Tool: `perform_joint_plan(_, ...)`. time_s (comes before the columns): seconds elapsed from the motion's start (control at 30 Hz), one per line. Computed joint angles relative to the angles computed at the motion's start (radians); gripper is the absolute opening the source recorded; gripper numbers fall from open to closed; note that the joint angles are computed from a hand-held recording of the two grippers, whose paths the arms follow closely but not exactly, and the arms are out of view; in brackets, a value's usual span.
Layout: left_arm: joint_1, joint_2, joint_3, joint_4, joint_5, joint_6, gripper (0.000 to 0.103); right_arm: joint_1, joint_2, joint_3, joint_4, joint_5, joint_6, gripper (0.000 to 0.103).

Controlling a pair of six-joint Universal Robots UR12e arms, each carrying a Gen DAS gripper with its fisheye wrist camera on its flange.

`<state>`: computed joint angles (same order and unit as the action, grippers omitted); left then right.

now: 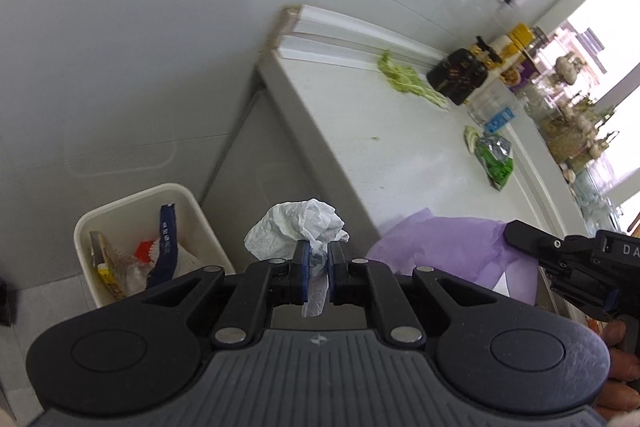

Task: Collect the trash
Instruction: 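Lift the tissue and purple glove and carry them over the wastebasket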

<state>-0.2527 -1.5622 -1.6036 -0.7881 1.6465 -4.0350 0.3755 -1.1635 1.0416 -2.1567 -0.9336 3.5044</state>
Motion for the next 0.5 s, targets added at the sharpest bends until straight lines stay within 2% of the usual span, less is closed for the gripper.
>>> perform_joint_plan(0.27,0.024,0.045,-0.076,-0.040,0.015,-0.118,0.008,0.039,0.042,-0.068,0.127,0.022,-0.099,0.001)
perform_joint_plan(0.5,0.054,0.066,-0.138,-0.098,0.015,-0.187,0.008,0.082,0.095,-0.135,0.209,0.017,-0.166,0.001)
